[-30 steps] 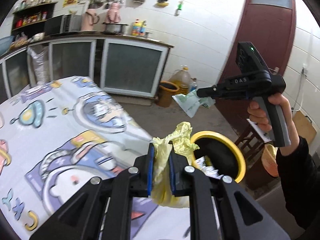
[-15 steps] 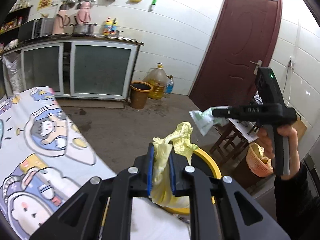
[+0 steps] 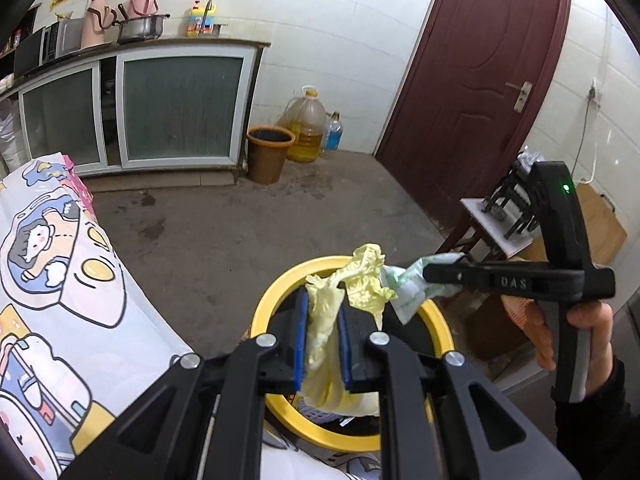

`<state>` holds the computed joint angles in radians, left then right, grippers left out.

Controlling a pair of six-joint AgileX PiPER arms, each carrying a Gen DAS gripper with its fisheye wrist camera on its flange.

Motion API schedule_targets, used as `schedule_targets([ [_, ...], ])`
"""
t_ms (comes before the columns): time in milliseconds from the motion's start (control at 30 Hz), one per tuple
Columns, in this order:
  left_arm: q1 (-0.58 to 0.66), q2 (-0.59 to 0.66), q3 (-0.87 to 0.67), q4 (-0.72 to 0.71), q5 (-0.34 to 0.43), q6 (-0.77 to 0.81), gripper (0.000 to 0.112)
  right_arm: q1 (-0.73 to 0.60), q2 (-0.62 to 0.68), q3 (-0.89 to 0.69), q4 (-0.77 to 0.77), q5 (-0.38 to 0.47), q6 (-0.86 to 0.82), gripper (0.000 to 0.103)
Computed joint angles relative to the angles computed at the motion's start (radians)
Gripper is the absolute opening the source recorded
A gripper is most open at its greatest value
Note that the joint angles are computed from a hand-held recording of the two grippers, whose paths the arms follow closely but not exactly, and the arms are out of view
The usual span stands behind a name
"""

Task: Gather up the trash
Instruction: 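Carry the leaf and the wrapper over the yellow bin with both grippers, then open both grippers to drop the leaf and wrapper into the bin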

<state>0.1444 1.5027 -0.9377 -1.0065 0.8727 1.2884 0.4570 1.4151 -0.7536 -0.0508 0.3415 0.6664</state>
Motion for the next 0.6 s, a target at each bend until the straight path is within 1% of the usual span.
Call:
schedule_targets([
  [100, -0.048, 0.029, 0.005, 0.004, -0.043, -0.021, 0.012, -0.015, 0.044, 0.016, 0.070, -0.029, -0.075, 0.005],
  [200, -0.107, 0.052, 0.014, 0.016, -0.114, -0.044, 0.012, -0.009, 0.084, 0.019, 0.028, -0.041, -0.039, 0.005],
  [233, -0.119, 0.059, 0.012, 0.022, -0.126, -0.053, 0.012, -0.007, 0.092, 0.019, 0.026, -0.042, -0.039, 0.005],
  [333, -0.157, 0.086, 0.009, 0.040, -0.163, -0.084, 0.012, -0.024, 0.115, 0.023, 0.136, -0.052, -0.147, 0.005],
  [433, -0.182, 0.104, 0.009, 0.054, -0.188, -0.103, 0.012, -0.034, 0.138, 0.021, 0.170, -0.054, -0.186, 0.005],
  [600, -0.204, 0.133, -0.003, 0.068, -0.192, -0.138, 0.012, -0.059, 0.163, 0.026, 0.314, -0.056, -0.334, 0.007],
])
